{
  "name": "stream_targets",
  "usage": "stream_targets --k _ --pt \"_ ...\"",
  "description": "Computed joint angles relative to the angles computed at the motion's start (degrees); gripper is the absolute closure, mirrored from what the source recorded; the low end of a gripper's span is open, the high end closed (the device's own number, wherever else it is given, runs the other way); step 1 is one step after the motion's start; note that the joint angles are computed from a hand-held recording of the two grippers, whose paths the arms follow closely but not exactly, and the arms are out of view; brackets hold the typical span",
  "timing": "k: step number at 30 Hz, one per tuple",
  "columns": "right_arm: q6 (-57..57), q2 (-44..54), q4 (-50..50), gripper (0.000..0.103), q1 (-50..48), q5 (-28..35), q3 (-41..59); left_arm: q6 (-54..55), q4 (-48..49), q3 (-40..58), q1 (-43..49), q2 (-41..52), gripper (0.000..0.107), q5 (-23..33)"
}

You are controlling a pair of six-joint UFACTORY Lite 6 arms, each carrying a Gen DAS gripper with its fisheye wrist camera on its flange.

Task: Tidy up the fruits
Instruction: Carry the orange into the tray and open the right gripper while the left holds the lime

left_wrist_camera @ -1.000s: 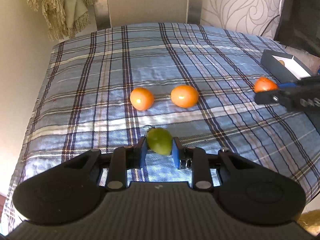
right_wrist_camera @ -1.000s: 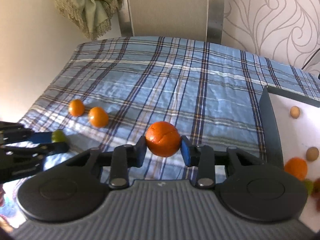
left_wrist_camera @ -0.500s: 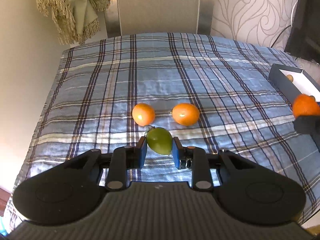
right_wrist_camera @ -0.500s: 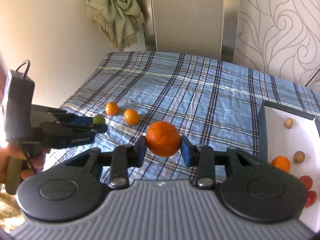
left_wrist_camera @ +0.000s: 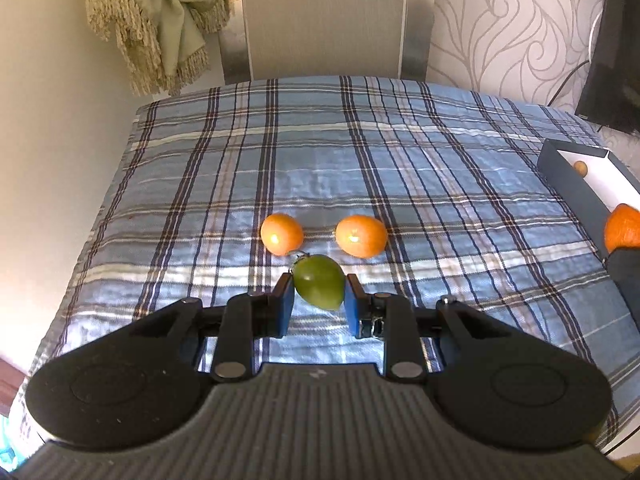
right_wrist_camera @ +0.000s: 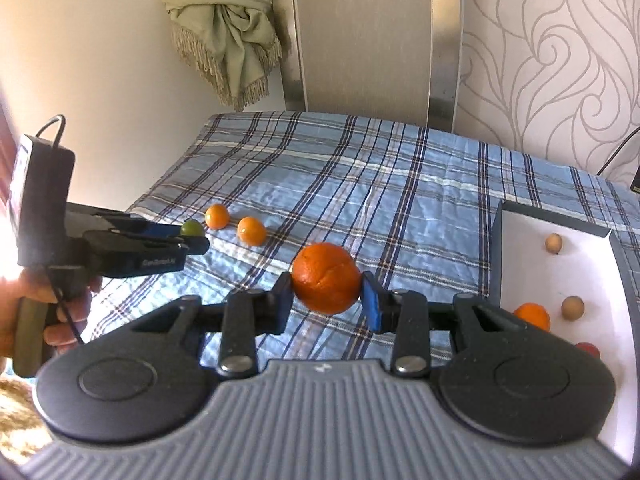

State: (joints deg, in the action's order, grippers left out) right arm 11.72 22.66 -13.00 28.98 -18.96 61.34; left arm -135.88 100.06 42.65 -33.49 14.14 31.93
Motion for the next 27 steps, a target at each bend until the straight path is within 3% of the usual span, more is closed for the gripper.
stream_targets --k 10,27 --pt "10.5 0.9 -11.3 0.064 -2.5 -2.8 -1.1 2.4 -5.0 0.5 -2.0 0.8 0.076 0.6" --pt "19.6 -3.5 -20.9 0.064 -12.1 -12.3 -8.5 15.8 -16.2 13.8 -7.0 8.0 0.076 2.9"
